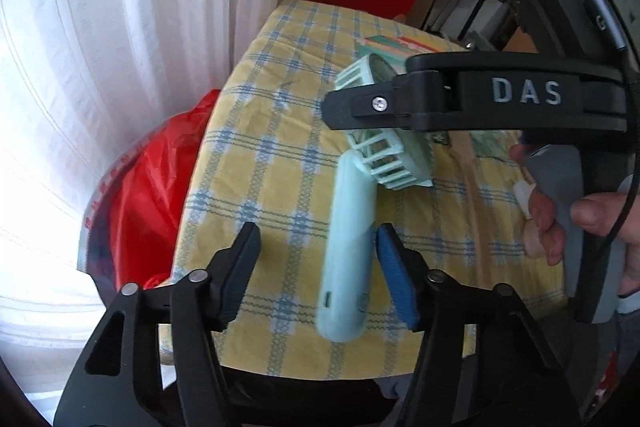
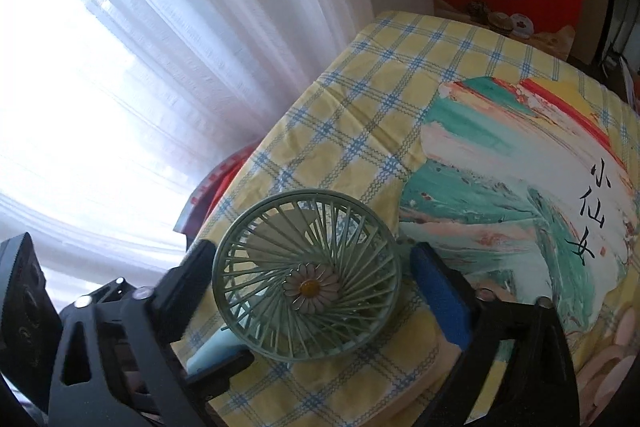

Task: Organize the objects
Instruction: 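Grasp the green fan handle with the left gripper while the right gripper grasps its head, then carry the green fan into the box with both grippers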

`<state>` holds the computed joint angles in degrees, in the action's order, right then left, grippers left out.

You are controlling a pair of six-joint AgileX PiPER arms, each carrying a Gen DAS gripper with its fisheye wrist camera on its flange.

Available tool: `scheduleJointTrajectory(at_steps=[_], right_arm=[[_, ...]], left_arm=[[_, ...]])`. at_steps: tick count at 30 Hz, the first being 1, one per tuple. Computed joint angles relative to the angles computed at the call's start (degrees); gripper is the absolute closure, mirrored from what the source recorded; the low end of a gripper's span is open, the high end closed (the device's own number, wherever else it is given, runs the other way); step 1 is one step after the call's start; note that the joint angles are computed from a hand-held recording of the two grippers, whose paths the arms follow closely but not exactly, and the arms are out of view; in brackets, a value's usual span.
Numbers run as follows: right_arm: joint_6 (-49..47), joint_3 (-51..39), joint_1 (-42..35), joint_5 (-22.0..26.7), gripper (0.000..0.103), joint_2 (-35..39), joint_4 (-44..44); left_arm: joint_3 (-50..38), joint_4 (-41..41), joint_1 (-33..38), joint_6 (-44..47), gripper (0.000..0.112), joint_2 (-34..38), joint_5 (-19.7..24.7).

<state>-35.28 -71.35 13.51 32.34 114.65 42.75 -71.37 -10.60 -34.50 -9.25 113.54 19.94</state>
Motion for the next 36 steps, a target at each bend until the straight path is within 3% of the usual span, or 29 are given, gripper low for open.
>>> scheduleJointTrajectory(at_steps=[2,6,7,8,17,25,36], right_arm=[[1.38,0.04,0.29,-0.2,0.017,-0.1,-0.43],[3.72,-0.07,0.69,-0.32,0.017,-0.36,-2.07],[3.58,-0.09,0.69,-0.47,0.017,-0.31,-2.03],[3.47,0.16,0.8,-0.55,0.017,-0.51,-1.88],[4.48,5.31,1.22,-1.88,0.017,-7.13,-3.99],[5.95,8.94,-3.2,1.47,0.017,-17.86,-7.68],[5.96,7.64,-20.04,14.37,0.017,-31.63,-13.55]], left_arm=[[0.3,-3.32,0.12,3.19,0.06,-0.13,-0.13],[0.14,0.01,-1.29,0.86,0.065,-0.12,-0.33],[0.01,-0.45,-1.44,1.56,0.081,-0.07,-0.22],[-0.46,0.53,-1.69,0.69,0.088,0.18,0.33],[-1.4,-0.24,-3.07,1.19,0.089,-1.81,2.24],[-7.41,1.18,-7.02,-0.88,0.089,-3.87,6.77],[-34.81,4.99,-16.9,-4.79,0.089,5.66,19.46]])
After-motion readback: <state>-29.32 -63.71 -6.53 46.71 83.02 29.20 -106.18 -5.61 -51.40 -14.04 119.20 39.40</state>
